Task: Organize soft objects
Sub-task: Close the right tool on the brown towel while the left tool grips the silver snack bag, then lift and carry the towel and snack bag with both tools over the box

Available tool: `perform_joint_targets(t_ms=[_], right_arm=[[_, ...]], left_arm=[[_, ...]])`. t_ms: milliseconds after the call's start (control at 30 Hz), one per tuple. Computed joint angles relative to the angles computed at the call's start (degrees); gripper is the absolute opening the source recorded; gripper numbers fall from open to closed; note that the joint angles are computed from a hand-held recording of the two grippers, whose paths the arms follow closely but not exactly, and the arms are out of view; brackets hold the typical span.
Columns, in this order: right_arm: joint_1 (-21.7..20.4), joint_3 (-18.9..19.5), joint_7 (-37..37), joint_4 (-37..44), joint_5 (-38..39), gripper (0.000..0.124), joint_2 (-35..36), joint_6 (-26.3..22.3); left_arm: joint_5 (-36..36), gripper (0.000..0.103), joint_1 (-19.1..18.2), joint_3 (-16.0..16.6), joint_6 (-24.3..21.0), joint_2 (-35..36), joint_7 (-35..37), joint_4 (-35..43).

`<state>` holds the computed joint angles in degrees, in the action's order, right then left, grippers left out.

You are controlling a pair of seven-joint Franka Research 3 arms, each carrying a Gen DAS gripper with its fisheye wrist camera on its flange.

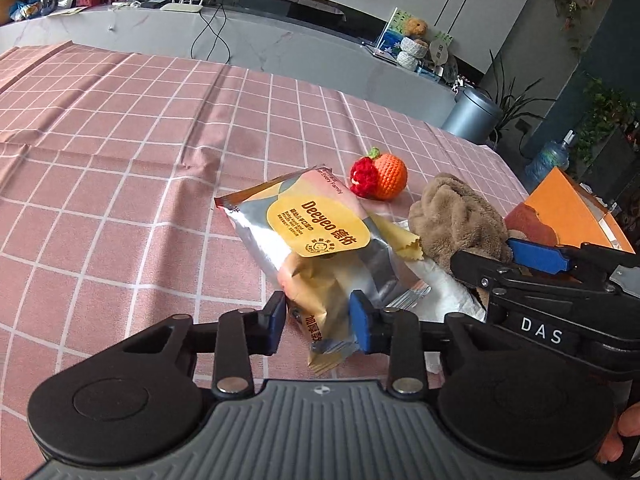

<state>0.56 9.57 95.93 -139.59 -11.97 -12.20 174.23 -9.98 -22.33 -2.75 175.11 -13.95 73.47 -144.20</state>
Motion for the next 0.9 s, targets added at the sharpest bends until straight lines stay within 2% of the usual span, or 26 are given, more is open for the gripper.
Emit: perform_joint_targets(t_ms=[67,200,233,300,333,367,433,500,633,767,900], right_arm=[[0.15,-0.21,-0.11,-0.28,0.25,0.043,-0.38,0.04],[-1.81,1.37,1.49,-0.96,-1.38,0.024,-1.44,0.72],[-1.97,1.44,1.64,-1.38,-1.41,0.023,-1.94,1.15],[-1.54,1.02,0.77,-2.25,-0.57,0.011,-3.06,1.99],[-1.96,1.46,0.56,-2.83,-0.53,0.009,-3.78,2.65],[-2.60,2.07,0.57,-3.43,-0.59,0.009,-4.64,3.13],[0.83,-0.70,-2.66,-4.56,3.12,0.009,-6.12,2.87],[1.97,-1.39,-4.50,-6.12,5.75,0.008,-7.98,2.91],[-0.66,1.51,-5.36,-9.95,7.89,0.007,-12.26,5.01],[2.79,-1.47,-8.78,-12.98,12.45,0.007,-16.74,4.55],[6.41,-4.09,-12.69,-16.85,16.26,0.007,-22.61,3.17]], left_arm=[[0.52,0.025,0.69,-0.55,-0.02,-0.36,-0.74,-0.23],[4.88,0.021,3.82,-3.18,-0.63,-1.60,-3.91,-0.61],[5.64,0.021,4.00,-3.30,-0.75,-2.05,-4.32,-0.82],[7.58,0.020,4.94,-4.15,-1.03,-3.26,-5.88,-1.48],[9.16,0.020,5.95,-5.13,-1.63,-4.10,-7.03,-1.76],[10.43,0.020,6.48,-5.66,-2.09,-4.88,-7.88,-2.10],[10.89,0.019,5.34,-4.74,-2.76,-6.53,-8.28,-3.09],[10.30,0.019,3.77,-3.55,-3.74,-8.55,-8.40,-4.40],[12.71,0.018,5.01,-5.05,-5.29,-12.71,-10.77,-6.85],[15.01,0.016,5.53,-5.72,-7.46,-17.05,-12.66,-8.88],[14.84,0.016,2.70,-4.27,-9.63,-21.34,-12.33,-11.08]])
